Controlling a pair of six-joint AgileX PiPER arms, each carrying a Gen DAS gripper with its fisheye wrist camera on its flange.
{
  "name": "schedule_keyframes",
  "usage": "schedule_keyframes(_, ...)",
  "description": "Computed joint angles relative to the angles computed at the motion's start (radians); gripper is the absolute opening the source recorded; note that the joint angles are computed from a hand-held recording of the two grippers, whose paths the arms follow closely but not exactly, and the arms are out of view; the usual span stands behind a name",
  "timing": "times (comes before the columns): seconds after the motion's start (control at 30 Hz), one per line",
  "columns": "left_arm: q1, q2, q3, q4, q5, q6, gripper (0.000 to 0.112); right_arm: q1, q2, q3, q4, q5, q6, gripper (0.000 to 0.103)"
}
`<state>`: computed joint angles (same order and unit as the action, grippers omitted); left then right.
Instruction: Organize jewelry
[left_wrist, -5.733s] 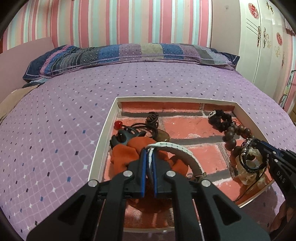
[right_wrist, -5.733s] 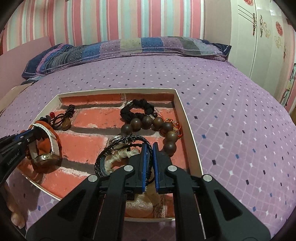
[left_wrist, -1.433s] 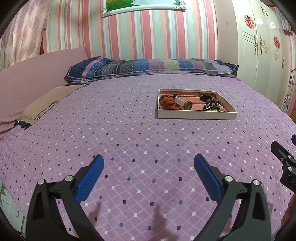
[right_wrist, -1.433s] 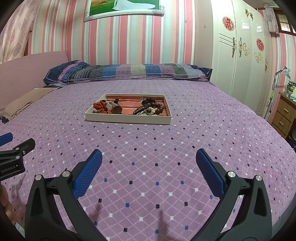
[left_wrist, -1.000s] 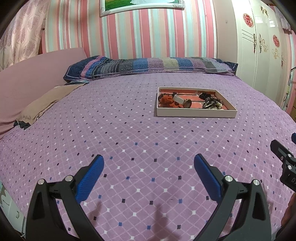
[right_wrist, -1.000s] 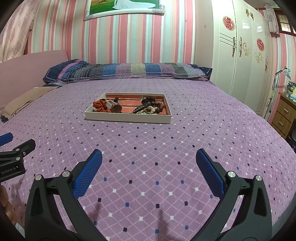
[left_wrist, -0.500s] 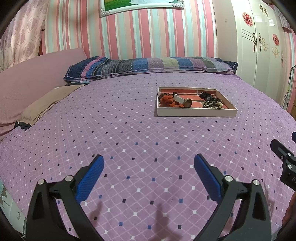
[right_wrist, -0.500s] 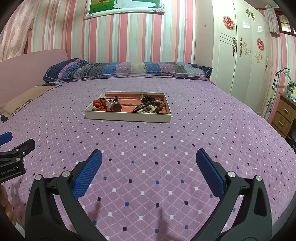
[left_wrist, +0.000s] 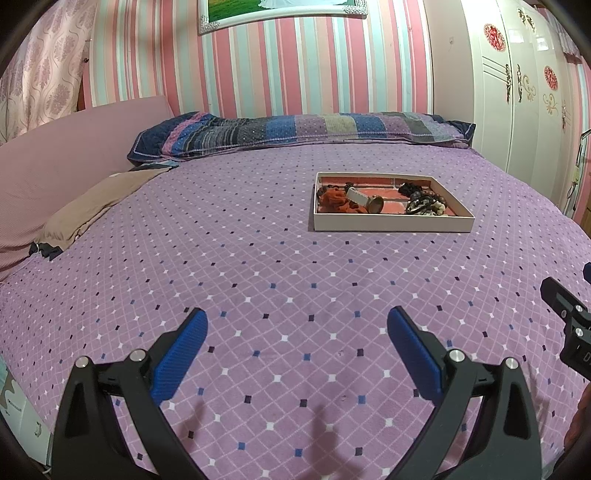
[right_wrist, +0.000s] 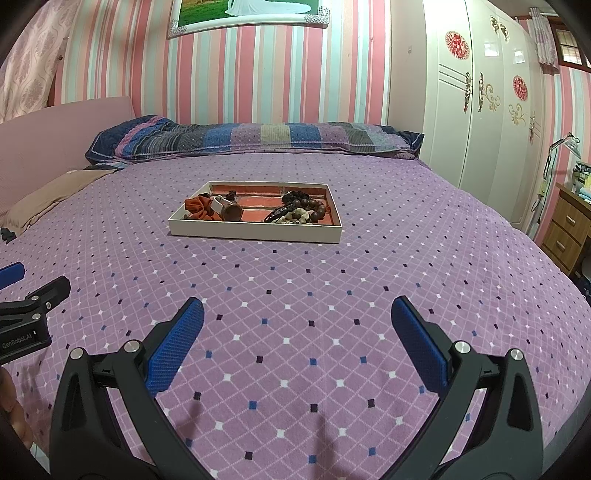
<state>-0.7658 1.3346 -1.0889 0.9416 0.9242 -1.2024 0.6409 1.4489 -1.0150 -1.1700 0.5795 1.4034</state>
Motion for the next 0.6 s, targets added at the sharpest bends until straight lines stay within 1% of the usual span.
schedule_keyframes(0.6,0.005,0.002,0.005,0.003,-0.007,-0.003,0.096,-0.007,0.002,0.002,0.004,-0.005,-0.003,0.099)
